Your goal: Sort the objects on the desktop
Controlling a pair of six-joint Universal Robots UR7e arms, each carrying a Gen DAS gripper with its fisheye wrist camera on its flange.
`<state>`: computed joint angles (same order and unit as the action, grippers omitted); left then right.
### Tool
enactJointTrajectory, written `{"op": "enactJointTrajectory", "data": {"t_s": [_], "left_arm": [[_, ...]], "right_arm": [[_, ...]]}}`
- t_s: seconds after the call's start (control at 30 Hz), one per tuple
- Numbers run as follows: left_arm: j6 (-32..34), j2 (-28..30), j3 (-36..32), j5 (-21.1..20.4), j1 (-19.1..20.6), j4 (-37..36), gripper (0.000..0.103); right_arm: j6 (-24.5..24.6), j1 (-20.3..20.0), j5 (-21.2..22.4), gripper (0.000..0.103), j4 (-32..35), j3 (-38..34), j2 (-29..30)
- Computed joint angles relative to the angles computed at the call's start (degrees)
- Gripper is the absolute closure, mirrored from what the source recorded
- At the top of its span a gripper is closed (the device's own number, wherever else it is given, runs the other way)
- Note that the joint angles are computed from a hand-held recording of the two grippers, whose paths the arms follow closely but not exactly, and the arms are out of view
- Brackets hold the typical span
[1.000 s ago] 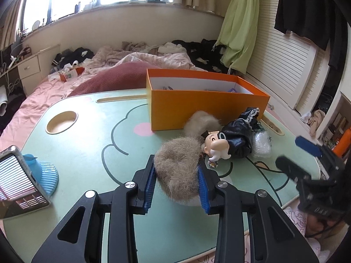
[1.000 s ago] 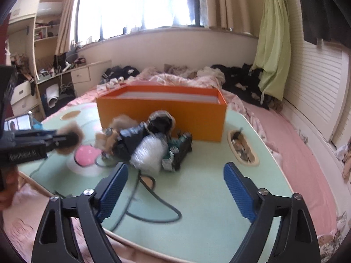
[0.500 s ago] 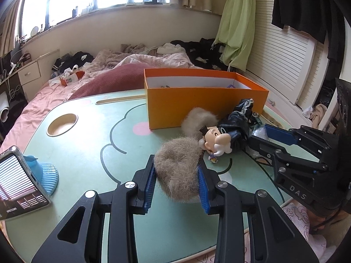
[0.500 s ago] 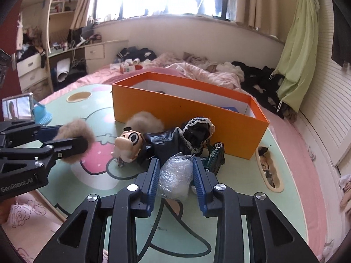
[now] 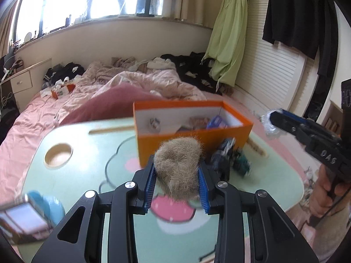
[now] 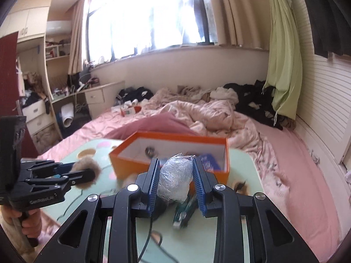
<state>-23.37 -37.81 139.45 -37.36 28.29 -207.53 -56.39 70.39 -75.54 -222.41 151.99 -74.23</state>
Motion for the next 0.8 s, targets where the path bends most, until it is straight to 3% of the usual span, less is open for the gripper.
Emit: {"op": "enactJointTrajectory", "data": {"t_s": [0.17,0.3,0.33,0.37,0.43,0.57,0.63,0.8], "left_arm": [[5.3,-2.5,-8.7,-4.8,5.3,6.9,0.068],[6.6,-1.6,-15.2,-8.9,10.4,12.0,0.067],[6.6,-0.9,-16.7,-9.4,11.7,13.1,0.060],[5.8,-0.4,-18.1,-9.4,12.6,15.4,0.050],[2.1,0.1,-20.0,-9.8,14.3,21.6,0.043],[1.5,0.2,-17.2,-13.7,15.4,15.9,0.042],[1.0,0.0,-15.1,-12.7,14.1,12.6,0.030],[0.7,-0.6,-9.3,-10.1,8.1,6.4,0.029]], "right_arm": [[6.5,6.8,-9.7,0.073,4.2,-9.7,5.5],[8.9,9.2,-15.0,0.073,6.6,-15.2,10.0],[9.2,9.4,-15.9,0.072,7.3,-16.3,11.0],[9.5,9.7,-17.1,0.069,7.8,-17.4,12.0],[10.2,10.0,-19.4,0.048,7.1,-18.4,13.4],[10.1,7.4,-14.5,0.045,3.5,-15.0,11.7],[9.6,6.5,-12.7,0.041,2.4,-13.3,10.5],[6.9,3.8,-8.3,0.026,-0.7,-6.9,6.8]]}}
